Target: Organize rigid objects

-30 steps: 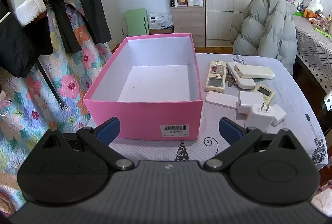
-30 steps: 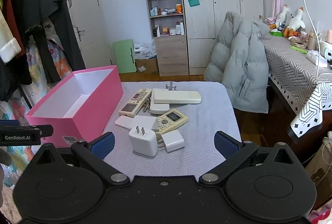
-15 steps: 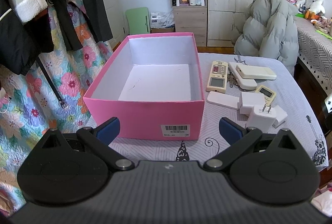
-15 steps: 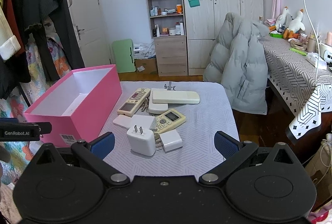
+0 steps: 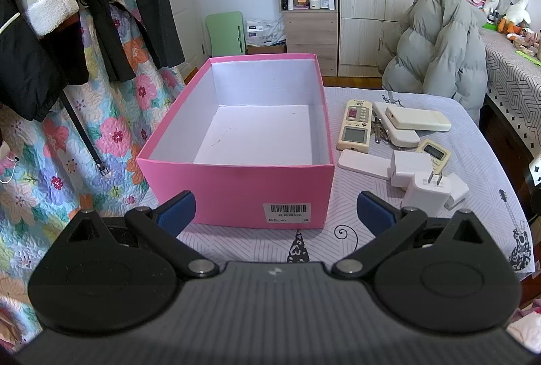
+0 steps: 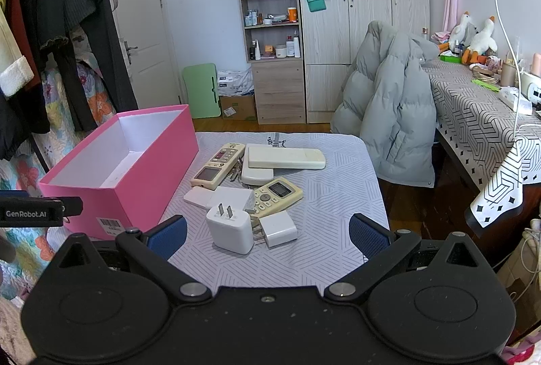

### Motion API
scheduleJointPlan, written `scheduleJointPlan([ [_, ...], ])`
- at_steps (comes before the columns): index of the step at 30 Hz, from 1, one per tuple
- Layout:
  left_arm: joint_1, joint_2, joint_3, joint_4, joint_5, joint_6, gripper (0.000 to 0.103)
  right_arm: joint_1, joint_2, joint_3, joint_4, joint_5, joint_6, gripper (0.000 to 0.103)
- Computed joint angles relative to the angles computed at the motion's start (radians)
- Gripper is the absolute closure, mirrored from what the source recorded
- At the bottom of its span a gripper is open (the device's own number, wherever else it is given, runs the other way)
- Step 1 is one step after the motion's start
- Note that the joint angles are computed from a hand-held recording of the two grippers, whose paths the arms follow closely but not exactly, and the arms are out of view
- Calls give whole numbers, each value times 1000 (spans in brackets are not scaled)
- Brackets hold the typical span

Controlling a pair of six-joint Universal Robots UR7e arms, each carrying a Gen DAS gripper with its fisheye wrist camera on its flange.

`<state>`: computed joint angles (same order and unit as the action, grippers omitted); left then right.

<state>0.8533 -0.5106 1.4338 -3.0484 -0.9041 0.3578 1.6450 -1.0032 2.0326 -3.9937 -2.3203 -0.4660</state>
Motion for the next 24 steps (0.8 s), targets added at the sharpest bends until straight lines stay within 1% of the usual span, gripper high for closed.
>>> scheduleJointPlan([
  [12,0,0,-1,2,-1,-1,0,-4,-6,5,15,0,5,0],
  [15,0,2,-7,12,5,-3,0,-4,-4,3,-1,3,-18,0],
  [17,-2,3,-16,32,10,-8,0,-6,-5,5,-28,23,-49,0],
  [19,-3,5,-31,74,12,-17,0,-22,-11,24,-89,93,-69,0],
  [21,-5,5,-41,104,7,-12,0,-62,-14,55,-177,223,-66,0],
  [22,-6,4,-48,122,2,0,0,-83,-17,68,-199,285,-71,0],
  [23,-6,2,-51,133,-5,16,0,-102,-29,77,-187,336,-87,0],
  [24,-5,-2,-56,142,-16,43,0,-116,-47,82,-153,371,-103,0],
])
